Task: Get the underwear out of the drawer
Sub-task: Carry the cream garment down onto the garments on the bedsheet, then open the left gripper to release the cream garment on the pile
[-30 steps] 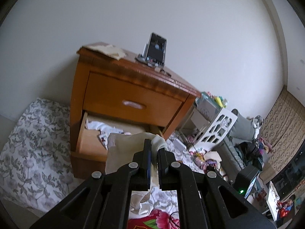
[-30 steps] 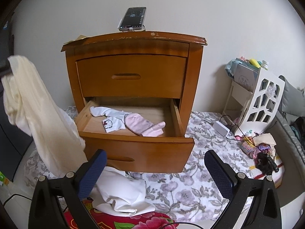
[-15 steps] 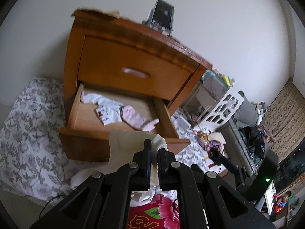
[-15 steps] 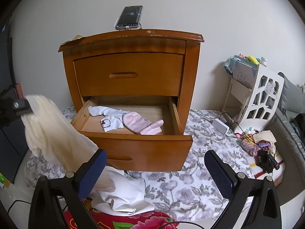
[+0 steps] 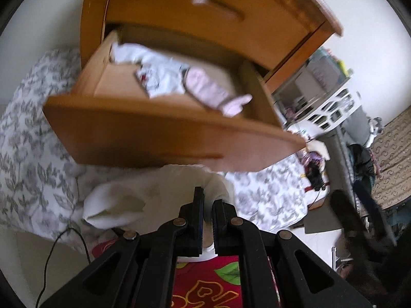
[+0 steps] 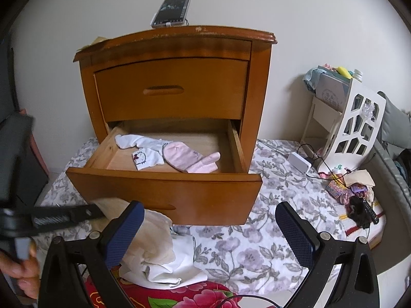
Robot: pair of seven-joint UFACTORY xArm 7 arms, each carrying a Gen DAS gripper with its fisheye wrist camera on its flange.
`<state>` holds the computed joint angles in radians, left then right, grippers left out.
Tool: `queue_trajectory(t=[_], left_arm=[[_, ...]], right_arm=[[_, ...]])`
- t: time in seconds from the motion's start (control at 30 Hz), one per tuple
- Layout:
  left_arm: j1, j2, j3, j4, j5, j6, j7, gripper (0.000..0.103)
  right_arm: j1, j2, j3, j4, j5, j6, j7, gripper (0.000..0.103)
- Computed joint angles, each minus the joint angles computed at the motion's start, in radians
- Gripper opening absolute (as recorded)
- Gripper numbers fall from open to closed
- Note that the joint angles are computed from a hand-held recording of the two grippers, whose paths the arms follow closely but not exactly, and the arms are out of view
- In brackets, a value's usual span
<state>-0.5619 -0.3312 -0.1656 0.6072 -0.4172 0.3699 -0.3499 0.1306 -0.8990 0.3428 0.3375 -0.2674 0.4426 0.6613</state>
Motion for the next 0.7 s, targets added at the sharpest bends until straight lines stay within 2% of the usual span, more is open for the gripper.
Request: queue_trajectory(t=[0.13,0.27,0.53,0.7], left_arm=[[0.002,0.055,0.005,-0.001,-0.021,0.009,0.003,0.005],[0.036,0.101,-0.023,0.006,0.033,0.024,-0.045,0.005],[0.055,0.172,-0.037,0.015,0.052,0.055,-0.085,0.006],[0.064,0.209,-0.041,0.024,0.048,0.072,-0.090,0.011]], right_arm=[[0.006,0.026,-0.008,-0.001,0.005,-0.006,-0.006,0.103],[0.006,0.039,-0.009,-0.001,0.004,-0.009,-0.006,0.103],[0.011,0.059,-0.020,-0.002,0.008,-0.015,-0.012,0.103],[0.011,0.063,-0.020,-0.001,0.009,-0.014,-0.013,0.103]])
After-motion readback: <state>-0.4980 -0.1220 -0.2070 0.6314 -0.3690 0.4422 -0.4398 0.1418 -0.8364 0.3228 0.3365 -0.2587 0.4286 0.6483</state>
